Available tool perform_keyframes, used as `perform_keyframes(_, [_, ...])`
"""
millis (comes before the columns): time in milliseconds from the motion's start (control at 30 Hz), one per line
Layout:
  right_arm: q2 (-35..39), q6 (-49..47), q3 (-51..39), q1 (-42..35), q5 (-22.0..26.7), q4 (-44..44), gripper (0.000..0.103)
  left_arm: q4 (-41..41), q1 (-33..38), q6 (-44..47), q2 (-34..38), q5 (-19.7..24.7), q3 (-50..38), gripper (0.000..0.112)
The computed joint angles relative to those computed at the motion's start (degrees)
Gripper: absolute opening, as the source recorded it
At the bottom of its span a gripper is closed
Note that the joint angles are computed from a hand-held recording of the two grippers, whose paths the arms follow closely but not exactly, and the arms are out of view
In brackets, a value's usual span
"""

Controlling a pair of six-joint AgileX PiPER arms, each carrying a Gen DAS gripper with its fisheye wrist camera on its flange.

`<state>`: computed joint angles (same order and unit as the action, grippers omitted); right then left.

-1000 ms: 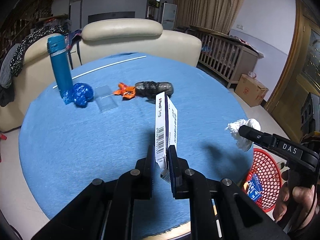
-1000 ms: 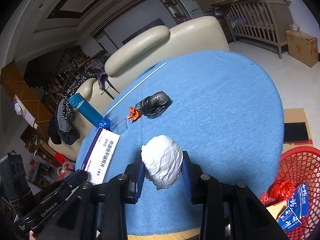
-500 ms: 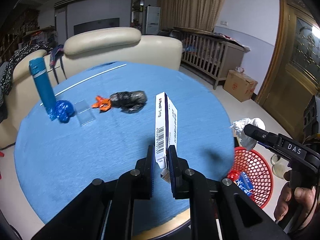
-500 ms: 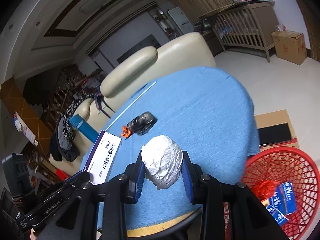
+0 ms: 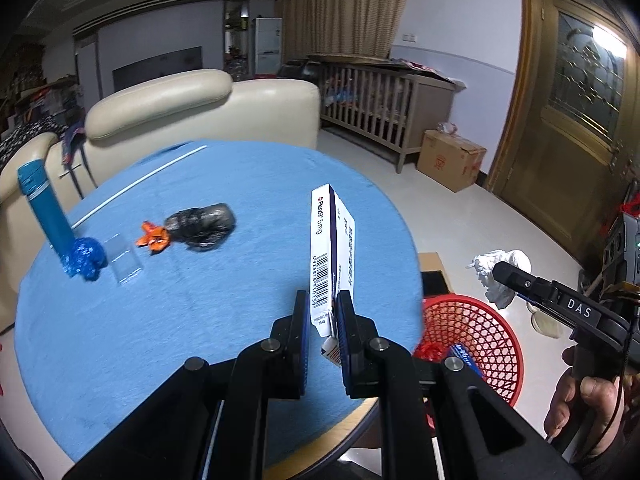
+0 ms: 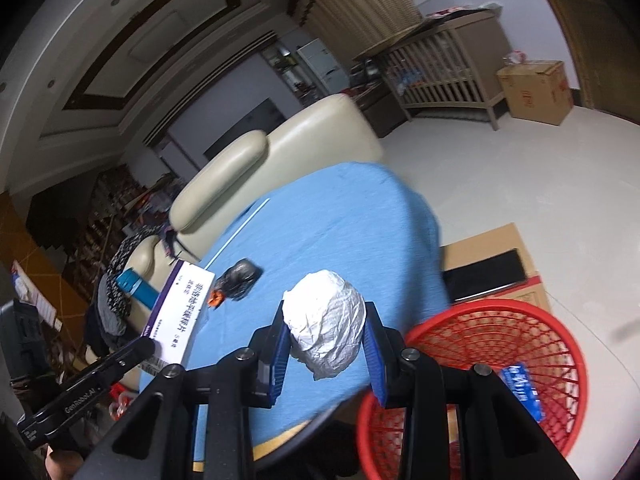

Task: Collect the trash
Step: 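Carry the white box and paper ball over the red wastebasket with both tools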

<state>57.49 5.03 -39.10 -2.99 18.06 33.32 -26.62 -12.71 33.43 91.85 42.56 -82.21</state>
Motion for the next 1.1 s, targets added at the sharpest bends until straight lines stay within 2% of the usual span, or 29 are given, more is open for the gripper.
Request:
perform_keyframes(300, [-3.4,-14.75,3.83,-10.61,4.74,12.44,0.036,2.32,-5.96,-1.92,0.25,-0.5,0.07,0.014])
perform_keyframes(667, [-5.57,-22.39,6.27,-19.04,9.17,17.82,0.036,5.52,-12.45,-4.11,0.36,-1.42,0.21,0.014])
perform_keyframes(1100, [-5.41,-28.65,8.63,-24.33,12.02,22.87,0.036,10.63,-18.33,-7.49,2.17,-1.78,-0.22,0.014])
